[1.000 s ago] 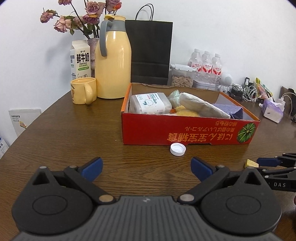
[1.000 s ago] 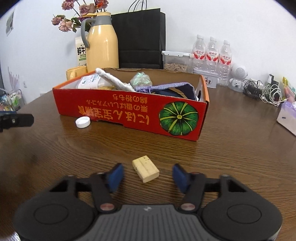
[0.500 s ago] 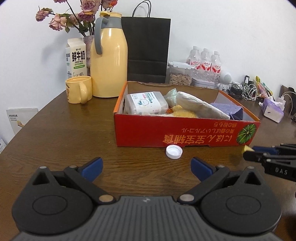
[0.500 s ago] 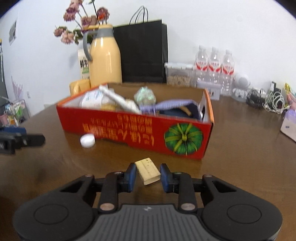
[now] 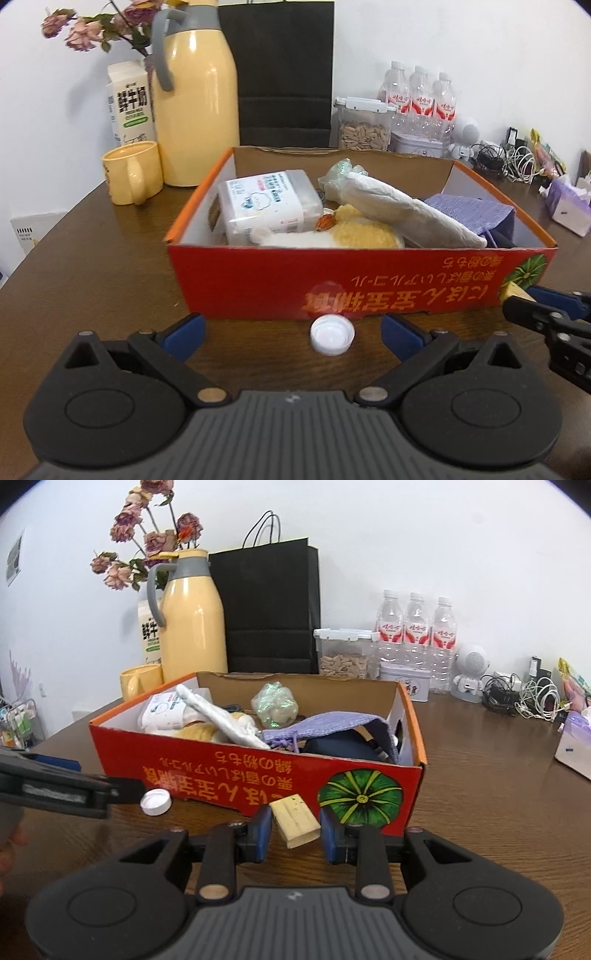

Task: Organize objects
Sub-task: 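Grasp the white bottle cap with the left gripper while the right gripper holds the block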

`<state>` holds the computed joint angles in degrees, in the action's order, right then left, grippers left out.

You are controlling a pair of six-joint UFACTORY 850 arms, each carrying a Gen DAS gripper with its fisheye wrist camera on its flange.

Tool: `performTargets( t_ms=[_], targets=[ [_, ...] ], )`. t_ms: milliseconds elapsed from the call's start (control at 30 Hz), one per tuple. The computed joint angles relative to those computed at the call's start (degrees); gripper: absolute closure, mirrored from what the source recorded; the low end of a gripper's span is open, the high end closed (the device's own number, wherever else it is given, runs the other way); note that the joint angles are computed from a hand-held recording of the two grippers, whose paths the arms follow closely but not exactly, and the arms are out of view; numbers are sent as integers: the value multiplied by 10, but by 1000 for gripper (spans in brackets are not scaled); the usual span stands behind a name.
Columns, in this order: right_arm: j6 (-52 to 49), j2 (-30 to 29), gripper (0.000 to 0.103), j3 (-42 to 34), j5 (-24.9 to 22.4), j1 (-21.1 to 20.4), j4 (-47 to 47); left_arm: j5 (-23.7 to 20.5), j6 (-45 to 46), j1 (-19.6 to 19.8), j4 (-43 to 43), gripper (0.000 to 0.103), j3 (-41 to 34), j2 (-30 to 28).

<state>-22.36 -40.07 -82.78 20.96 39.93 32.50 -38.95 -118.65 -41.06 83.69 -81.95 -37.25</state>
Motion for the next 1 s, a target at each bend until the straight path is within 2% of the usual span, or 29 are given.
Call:
performTargets(
  t_ms=[67, 167, 233, 367, 533, 700, 1000],
  targets=[
    [1, -1, 76, 2, 9, 0, 1, -1, 16, 1, -9, 2, -18, -13],
    [-1, -3, 76, 2, 15, 1, 4, 0, 32, 1, -22, 13, -37, -29],
    [-4, -4, 76, 4, 19, 2, 5, 0, 27, 0, -16, 30, -39, -34],
    [-12, -4, 76, 7, 28, 5, 7, 12, 35, 1, -21, 38, -40, -38],
    [-15, -4, 76, 9, 35, 7, 6, 28, 13, 4, -1, 73, -27, -32],
    [-5, -2, 76, 14, 40, 8, -4, 36, -38, 5, 39, 74, -8, -20],
    [18, 7, 76, 31, 64, 11, -36, 13, -125, -9, 135, 74, 39, 7]
  ],
)
